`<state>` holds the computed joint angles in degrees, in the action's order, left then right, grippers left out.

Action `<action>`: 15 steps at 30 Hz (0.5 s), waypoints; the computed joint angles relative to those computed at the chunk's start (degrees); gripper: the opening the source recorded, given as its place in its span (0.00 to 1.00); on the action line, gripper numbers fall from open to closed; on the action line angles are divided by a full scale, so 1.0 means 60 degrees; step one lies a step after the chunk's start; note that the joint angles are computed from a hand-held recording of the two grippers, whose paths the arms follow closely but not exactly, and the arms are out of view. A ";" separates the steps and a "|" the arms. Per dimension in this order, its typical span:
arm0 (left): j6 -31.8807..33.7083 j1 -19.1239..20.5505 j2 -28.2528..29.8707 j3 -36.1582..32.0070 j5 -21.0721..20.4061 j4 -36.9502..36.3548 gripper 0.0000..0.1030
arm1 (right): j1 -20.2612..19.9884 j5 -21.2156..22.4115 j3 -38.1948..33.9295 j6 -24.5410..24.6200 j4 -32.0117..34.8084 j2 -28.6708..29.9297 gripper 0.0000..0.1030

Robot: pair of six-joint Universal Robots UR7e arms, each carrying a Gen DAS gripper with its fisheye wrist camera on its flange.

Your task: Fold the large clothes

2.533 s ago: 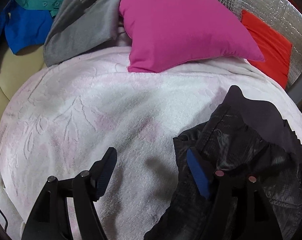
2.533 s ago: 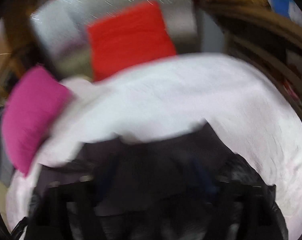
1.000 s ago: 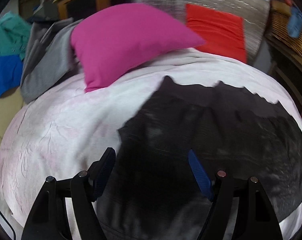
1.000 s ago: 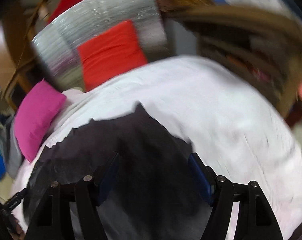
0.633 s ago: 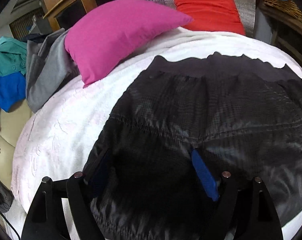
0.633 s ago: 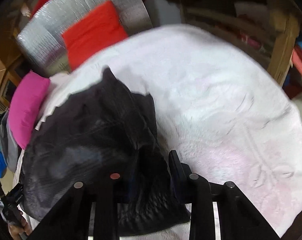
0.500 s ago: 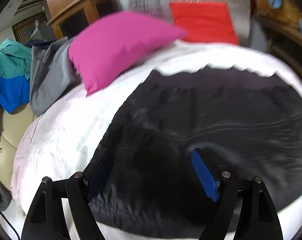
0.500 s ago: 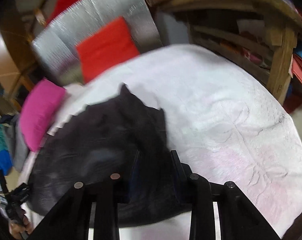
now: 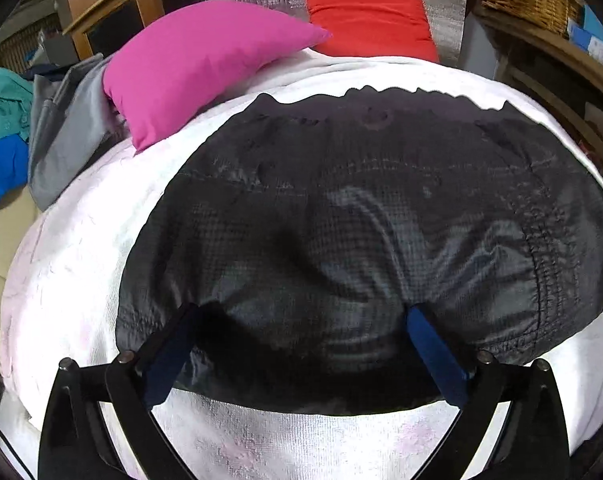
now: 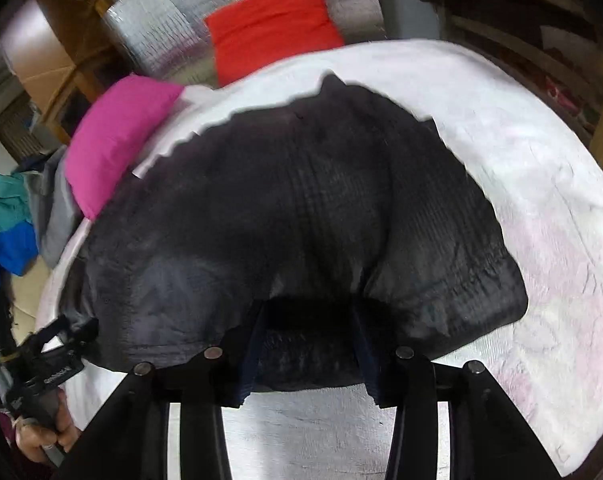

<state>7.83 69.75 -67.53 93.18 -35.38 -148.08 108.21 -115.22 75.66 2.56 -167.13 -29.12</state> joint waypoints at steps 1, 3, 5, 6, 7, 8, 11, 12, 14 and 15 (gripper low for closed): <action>0.0166 0.0008 -0.0117 -0.0036 -0.0254 -0.0242 1.00 | -0.0038 0.0143 0.0156 0.0018 -0.0403 -0.0122 0.47; 0.0706 -0.0028 -0.0229 0.0019 -0.0353 -0.1187 1.00 | -0.0148 0.0191 0.0460 -0.0024 -0.1478 -0.0368 0.58; 0.1115 0.0074 -0.0332 -0.0158 -0.0421 -0.1739 1.00 | -0.0326 -0.0046 0.0596 -0.0028 -0.2241 -0.0535 0.77; 0.1022 0.0217 -0.0373 -0.0382 -0.0536 -0.1554 1.00 | -0.0412 -0.0188 0.0574 -0.0001 -0.2338 -0.0572 0.77; 0.0934 0.0380 -0.0326 -0.0643 -0.0633 -0.1343 1.00 | -0.0577 -0.0290 0.0502 0.0184 -0.2159 -0.0652 0.77; 0.0472 0.0626 -0.0305 -0.1060 -0.0775 -0.0747 1.00 | -0.0816 -0.0035 0.0448 0.0510 -0.1701 -0.0782 0.77; -0.1012 0.1262 -0.0284 -0.2021 -0.1815 0.1003 1.00 | -0.1456 0.0936 0.0270 0.1403 -0.0480 -0.1053 0.77; -0.1525 0.1534 -0.0216 -0.2439 -0.2355 0.1588 1.00 | -0.1599 0.1250 0.0265 0.1518 -0.0311 -0.1125 0.77; -0.2256 0.1969 -0.0111 -0.3014 -0.3420 0.2439 1.00 | -0.2031 0.2466 0.0155 0.1674 0.0247 -0.1219 0.77; -0.2481 0.2079 -0.0052 -0.3140 -0.3810 0.2678 1.00 | -0.2142 0.2949 0.0168 0.1714 0.0422 -0.1253 0.77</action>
<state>-7.06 82.22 -67.84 74.34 -58.24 -132.01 95.36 -97.53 76.67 12.85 -164.60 -36.64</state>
